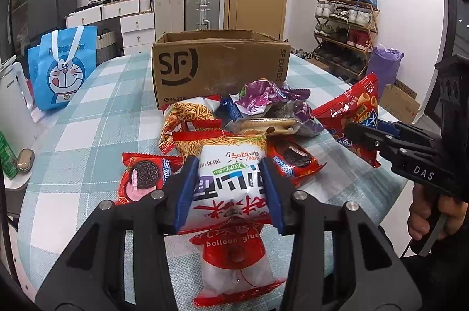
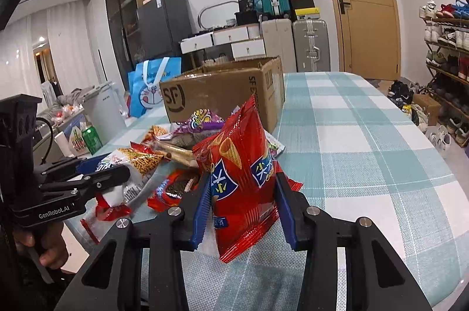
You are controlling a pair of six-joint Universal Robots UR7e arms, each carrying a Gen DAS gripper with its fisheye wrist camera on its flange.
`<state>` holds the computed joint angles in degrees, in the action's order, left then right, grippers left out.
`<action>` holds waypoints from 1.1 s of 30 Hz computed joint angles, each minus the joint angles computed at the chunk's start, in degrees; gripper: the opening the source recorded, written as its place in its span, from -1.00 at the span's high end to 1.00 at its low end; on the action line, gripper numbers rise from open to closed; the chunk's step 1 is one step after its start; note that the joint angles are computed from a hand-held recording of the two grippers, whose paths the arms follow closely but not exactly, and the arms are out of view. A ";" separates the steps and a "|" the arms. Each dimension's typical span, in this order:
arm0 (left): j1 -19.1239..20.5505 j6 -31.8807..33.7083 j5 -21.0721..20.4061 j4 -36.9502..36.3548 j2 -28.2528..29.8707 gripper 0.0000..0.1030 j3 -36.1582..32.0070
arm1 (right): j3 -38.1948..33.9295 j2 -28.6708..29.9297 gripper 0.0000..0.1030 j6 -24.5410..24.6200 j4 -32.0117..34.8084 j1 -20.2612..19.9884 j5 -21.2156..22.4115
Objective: Organize snacks
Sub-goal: 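Lift both bags and carry them over the open cardboard box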
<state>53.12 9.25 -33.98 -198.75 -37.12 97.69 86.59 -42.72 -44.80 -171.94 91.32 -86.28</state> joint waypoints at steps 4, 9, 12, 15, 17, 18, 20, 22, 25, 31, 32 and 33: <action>-0.83 1.25 -0.14 -2.88 -0.44 0.22 1.34 | 0.71 -0.88 0.18 0.99 -0.05 -0.49 2.89; -2.01 2.27 0.48 -6.22 -1.09 0.22 2.72 | 1.25 -1.37 0.18 1.24 -0.67 -0.47 3.83; -2.38 1.86 0.86 -6.23 -1.60 0.22 3.07 | 1.21 -1.40 0.18 1.33 -1.01 -0.38 3.90; -2.49 1.66 1.03 -5.36 -1.89 0.22 2.73 | 1.13 -1.47 0.18 1.35 -1.35 -0.21 4.09; -2.55 1.87 1.29 -5.51 -1.87 0.21 2.26 | 1.30 -1.55 0.18 1.12 -1.80 -0.11 4.24; -2.65 1.78 1.31 -5.51 -2.10 0.21 2.29 | 1.19 -1.45 0.18 1.05 -1.90 -0.03 4.15; -2.35 2.01 1.07 -5.26 -2.15 0.21 1.46 | 1.15 -1.48 0.18 1.17 -1.96 0.18 3.99; -2.30 2.13 1.12 -5.46 -2.43 0.21 1.05 | 1.01 -1.49 0.18 1.18 -2.09 0.49 3.92; -2.17 2.64 0.95 -5.32 -2.67 0.21 -0.07 | 0.40 -1.27 0.18 1.00 -2.21 0.99 4.11; -2.02 4.05 1.09 -4.99 -2.34 0.21 -2.89 | -1.99 -0.47 0.18 1.88 -1.03 1.93 4.71; -1.95 4.20 0.97 -4.94 -2.23 0.21 -3.31 | -2.37 -0.24 0.18 1.90 -1.03 2.05 4.57; -1.95 4.20 0.84 -4.91 -2.27 0.21 -3.60 | -2.89 0.00 0.18 2.13 -0.78 2.17 4.46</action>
